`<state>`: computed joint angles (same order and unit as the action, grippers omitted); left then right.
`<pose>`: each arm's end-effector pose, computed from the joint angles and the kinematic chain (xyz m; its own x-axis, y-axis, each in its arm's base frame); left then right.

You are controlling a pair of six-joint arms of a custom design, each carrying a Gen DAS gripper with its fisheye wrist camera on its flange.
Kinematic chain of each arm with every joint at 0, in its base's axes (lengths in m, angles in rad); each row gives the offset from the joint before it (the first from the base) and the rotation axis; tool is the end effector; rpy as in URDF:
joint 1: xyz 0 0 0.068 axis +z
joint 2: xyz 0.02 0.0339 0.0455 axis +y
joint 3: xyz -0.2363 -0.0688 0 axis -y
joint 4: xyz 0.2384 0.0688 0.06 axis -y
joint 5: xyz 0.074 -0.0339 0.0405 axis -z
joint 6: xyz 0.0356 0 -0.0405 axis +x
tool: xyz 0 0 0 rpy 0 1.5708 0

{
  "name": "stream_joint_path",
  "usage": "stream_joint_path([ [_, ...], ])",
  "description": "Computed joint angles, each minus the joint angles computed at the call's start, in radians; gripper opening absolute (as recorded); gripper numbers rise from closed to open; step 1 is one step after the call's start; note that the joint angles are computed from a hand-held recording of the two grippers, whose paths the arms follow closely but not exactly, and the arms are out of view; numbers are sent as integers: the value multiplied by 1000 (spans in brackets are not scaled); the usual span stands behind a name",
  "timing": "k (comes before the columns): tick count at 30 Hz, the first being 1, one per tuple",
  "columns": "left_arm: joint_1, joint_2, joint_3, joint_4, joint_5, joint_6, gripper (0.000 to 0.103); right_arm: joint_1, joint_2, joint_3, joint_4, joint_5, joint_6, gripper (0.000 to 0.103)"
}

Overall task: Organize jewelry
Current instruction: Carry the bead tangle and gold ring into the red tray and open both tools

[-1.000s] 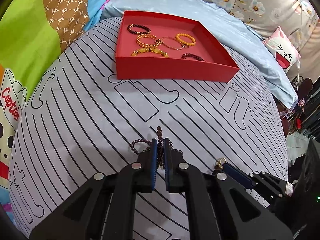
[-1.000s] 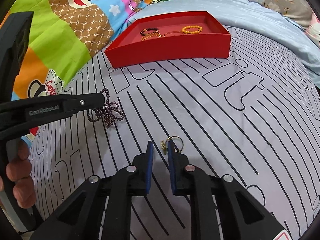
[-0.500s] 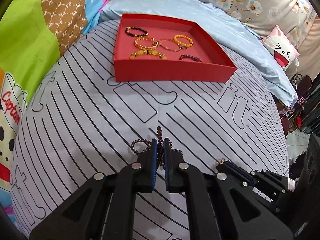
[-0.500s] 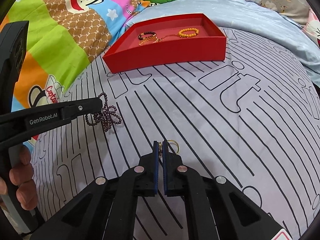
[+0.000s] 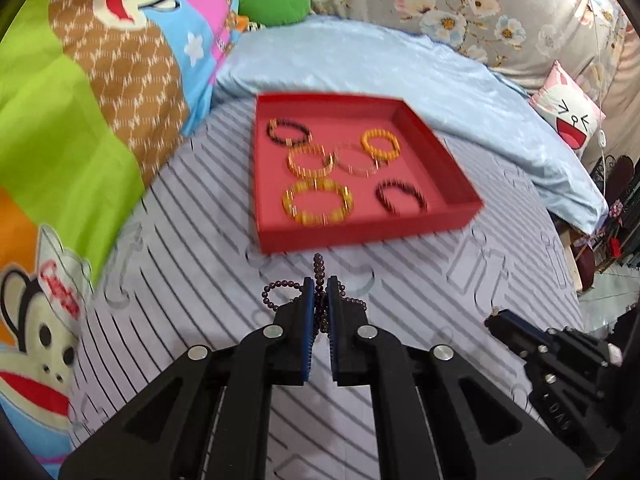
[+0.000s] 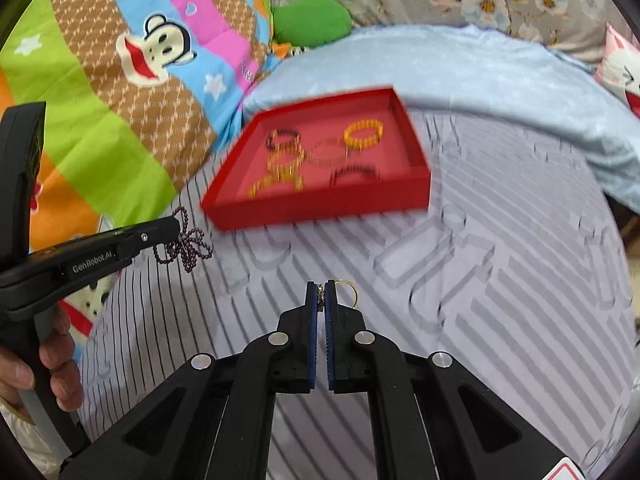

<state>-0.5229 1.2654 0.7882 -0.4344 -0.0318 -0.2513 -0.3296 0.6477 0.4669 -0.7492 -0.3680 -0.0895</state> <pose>0.2218 -0.1266 0.1960 -0.7833 0.1646 -0.5995 0.2968 0.9463 -0.1280 0.1375 -0.0335 0.1863 -0.7642 0.1733 -0.6212 0.0303 0.9718 0.2338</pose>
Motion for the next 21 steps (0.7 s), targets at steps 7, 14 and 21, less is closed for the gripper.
stream_joint_path([
  [7, -2, 158, 197, 22, -53, 47, 6, 31, 250, 161, 179, 27, 32, 4],
  [14, 5, 367, 408, 37, -92, 71, 6, 74, 517, 294, 328, 62, 77, 4],
  [21, 8, 599, 614, 3, -134, 65, 6, 110, 754, 396, 429, 98, 102, 4],
])
